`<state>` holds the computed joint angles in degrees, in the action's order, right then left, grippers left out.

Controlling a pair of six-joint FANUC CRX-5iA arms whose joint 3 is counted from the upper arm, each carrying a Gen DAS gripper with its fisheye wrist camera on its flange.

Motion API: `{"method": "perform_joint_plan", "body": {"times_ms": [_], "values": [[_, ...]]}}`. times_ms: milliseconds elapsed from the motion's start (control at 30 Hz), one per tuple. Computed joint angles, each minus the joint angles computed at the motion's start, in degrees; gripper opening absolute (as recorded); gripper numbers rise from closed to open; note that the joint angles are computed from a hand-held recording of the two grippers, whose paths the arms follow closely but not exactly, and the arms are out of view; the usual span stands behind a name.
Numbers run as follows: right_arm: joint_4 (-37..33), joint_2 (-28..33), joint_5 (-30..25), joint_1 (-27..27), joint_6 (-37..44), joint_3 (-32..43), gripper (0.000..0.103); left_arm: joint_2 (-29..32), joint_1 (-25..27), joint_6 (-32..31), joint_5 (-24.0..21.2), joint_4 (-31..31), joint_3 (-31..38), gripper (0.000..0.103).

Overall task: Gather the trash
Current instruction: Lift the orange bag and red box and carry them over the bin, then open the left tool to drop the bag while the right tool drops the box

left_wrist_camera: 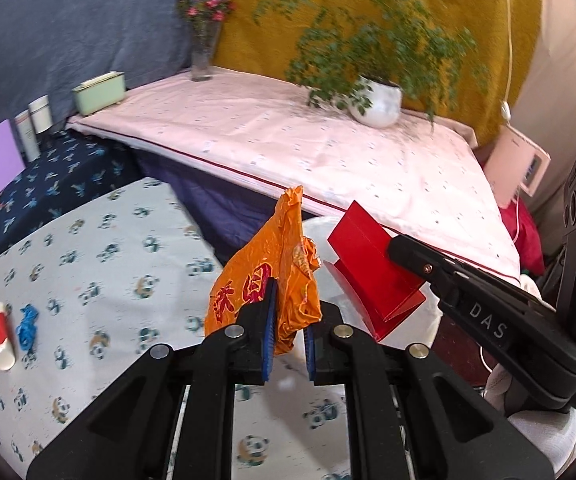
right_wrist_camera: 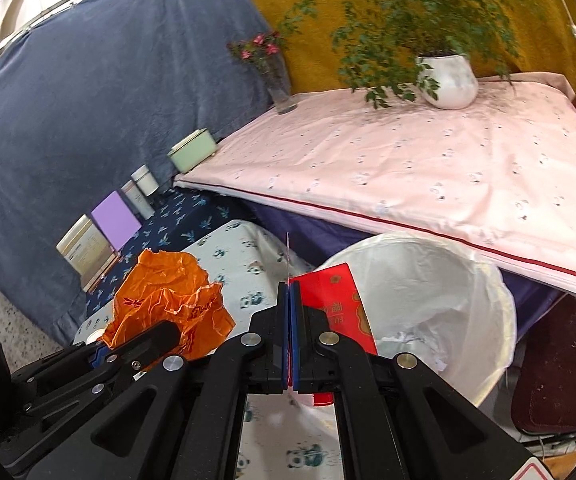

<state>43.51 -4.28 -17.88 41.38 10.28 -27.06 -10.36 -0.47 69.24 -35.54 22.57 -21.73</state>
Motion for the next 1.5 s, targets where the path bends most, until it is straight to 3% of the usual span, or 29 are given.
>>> {"method": "perform_joint_plan", "body": {"times_ms": [433, 500, 667, 1133, 1500], "values": [[-3.6, -0.8, 0.9, -4.0, 0.6, -2.2, 0.002, 6.9, -6.0, 3.0, -0.7, -3.8, 6.0, 0.016], [-2.2, -0.7, 0.9, -4.3, -1.2, -2.5, 0.008, 7.3, -6.5, 5.3, -0.4, -6.0, 6.8, 0.023], [-2.2, -0.5, 0.6, -4.5, -1.6, -2.5, 0.012, 8.1, -6.2, 8.2, -0.7, -7.7, 7.8, 0.043], [-1.9, 0.7, -2.0, -2.3, -0.3, -1.0, 0.036, 5.9, -3.3, 10.8, 0.6, -8.5, 5.4, 0.06], [-1.5, 1.6, -5.0, -0.1, 0.1, 0.9, 0.056, 2.6, 0.7, 11.1, 1.1, -7.7, 2.2, 0.065]]}}
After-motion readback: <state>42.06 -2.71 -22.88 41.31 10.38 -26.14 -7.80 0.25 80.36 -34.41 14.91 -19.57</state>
